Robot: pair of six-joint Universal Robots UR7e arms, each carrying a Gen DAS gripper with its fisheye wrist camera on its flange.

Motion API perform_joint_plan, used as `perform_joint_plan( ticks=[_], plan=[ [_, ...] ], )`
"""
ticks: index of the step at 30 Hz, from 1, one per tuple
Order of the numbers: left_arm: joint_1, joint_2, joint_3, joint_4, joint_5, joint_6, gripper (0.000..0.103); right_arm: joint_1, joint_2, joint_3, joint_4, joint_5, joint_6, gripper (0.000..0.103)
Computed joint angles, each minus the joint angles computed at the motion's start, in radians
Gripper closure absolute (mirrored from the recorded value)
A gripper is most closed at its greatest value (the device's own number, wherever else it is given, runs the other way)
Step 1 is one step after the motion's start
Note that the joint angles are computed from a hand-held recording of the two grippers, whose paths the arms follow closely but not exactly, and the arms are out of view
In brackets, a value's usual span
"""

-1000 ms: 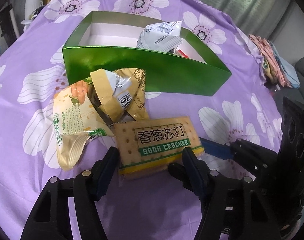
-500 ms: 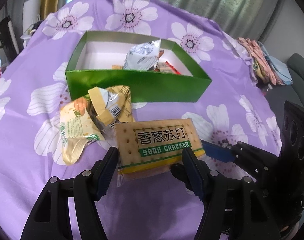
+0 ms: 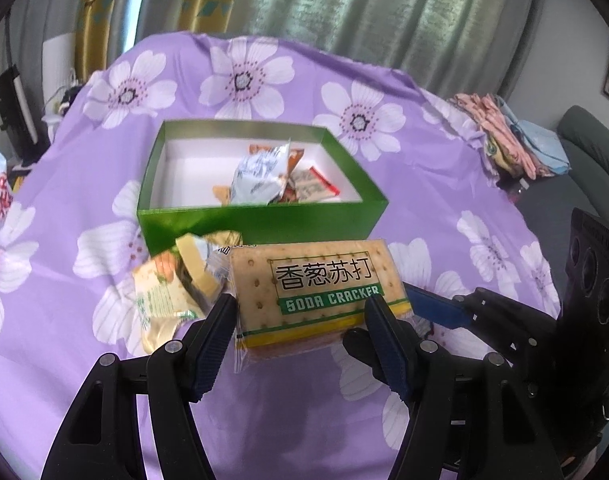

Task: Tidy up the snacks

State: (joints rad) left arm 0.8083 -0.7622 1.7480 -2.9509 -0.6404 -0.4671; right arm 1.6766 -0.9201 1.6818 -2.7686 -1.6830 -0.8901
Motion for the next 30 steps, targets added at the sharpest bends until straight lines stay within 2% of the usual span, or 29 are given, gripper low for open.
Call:
perform_joint_plan(
  ticks=[17,30],
  plan=[
    [0.009,0.035,-0.105,-0.071,0.017,0.177,0.036,0.022,0.029,-0.074,-0.048,0.047,0.005,0.052],
    [0.053,0.062,-0.244,-0.122,0.035,0.345,0.036,0.056,0.147,-0.269,0.003,0.081,0.010,0.052]
  ],
)
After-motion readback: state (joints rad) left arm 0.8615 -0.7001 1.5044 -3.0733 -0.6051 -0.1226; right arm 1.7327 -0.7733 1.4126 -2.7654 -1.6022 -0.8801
